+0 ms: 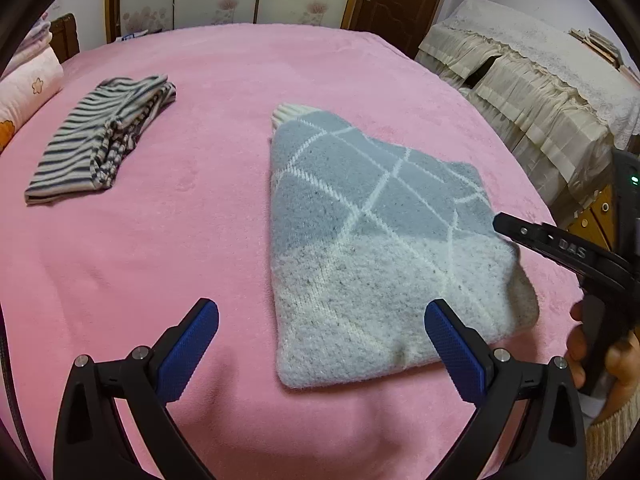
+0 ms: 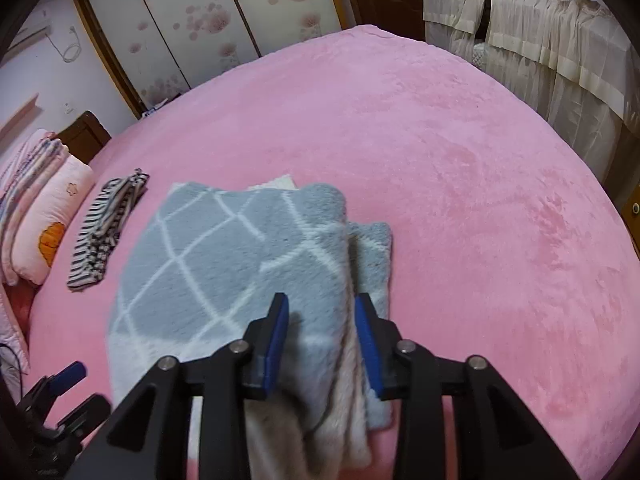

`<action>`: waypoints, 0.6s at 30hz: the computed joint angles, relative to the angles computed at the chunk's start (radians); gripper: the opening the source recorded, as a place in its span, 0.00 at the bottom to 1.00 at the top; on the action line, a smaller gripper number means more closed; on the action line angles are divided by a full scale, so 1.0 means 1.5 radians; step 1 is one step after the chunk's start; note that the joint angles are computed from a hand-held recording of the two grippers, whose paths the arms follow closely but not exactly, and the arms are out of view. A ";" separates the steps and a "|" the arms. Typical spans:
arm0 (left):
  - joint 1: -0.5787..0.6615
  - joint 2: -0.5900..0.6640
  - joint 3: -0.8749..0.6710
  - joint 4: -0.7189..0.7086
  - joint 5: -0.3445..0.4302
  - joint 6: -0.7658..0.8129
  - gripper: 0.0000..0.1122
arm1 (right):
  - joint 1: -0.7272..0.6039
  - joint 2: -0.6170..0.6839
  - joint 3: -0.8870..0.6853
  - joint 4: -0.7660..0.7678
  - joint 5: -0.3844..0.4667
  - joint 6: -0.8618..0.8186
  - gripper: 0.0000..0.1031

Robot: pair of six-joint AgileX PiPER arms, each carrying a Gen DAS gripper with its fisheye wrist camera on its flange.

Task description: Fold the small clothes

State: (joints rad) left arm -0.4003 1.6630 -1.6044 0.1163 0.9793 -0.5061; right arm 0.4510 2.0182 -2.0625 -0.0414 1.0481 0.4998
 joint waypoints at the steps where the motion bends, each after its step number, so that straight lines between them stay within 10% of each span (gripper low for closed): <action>1: -0.010 -0.004 -0.001 0.017 0.002 -0.012 0.91 | 0.004 -0.014 0.011 -0.001 -0.004 0.001 0.45; 18: -0.060 -0.015 -0.097 0.035 0.096 0.041 0.91 | 0.037 -0.132 0.060 -0.044 0.016 -0.040 0.86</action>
State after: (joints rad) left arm -0.4898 1.6401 -1.7504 0.1685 1.1237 -0.4452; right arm 0.5069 1.8207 -1.9724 -0.1073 1.0717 0.4393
